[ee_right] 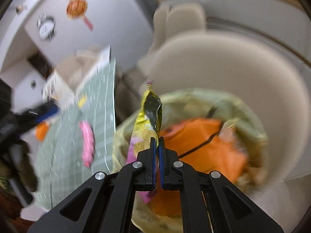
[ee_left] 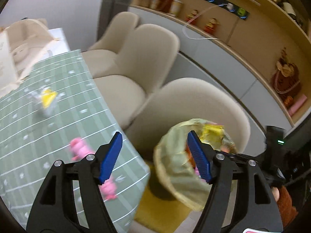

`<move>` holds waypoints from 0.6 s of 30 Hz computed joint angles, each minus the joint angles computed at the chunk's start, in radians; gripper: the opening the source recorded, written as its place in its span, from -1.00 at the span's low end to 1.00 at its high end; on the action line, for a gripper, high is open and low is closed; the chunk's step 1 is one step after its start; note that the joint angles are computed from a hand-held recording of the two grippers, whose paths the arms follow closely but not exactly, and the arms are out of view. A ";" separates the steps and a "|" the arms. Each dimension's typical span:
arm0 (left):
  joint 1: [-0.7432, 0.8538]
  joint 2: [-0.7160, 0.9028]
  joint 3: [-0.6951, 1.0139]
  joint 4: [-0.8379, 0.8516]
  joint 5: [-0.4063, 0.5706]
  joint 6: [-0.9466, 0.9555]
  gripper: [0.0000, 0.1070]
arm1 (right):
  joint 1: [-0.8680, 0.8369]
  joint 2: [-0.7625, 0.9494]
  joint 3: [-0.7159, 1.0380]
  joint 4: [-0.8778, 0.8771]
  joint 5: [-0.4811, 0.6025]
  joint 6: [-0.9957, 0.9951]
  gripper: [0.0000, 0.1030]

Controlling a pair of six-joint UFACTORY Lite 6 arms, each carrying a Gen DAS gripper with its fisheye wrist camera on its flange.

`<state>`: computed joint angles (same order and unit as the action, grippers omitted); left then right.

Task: Collect trash

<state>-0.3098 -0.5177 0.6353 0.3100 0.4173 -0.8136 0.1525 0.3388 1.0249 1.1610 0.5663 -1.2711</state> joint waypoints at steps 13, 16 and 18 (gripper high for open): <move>-0.119 -0.507 -0.262 0.109 0.343 -0.217 0.57 | -0.015 0.022 -0.054 0.007 -0.073 0.024 -0.73; -0.129 -0.569 -0.282 0.109 0.380 -0.215 0.65 | -0.015 -0.092 -0.162 0.080 -0.078 -0.048 -0.17; -0.162 -0.610 -0.289 0.130 0.424 -0.232 0.68 | -0.003 -0.182 -0.236 0.107 -0.115 -0.070 -0.15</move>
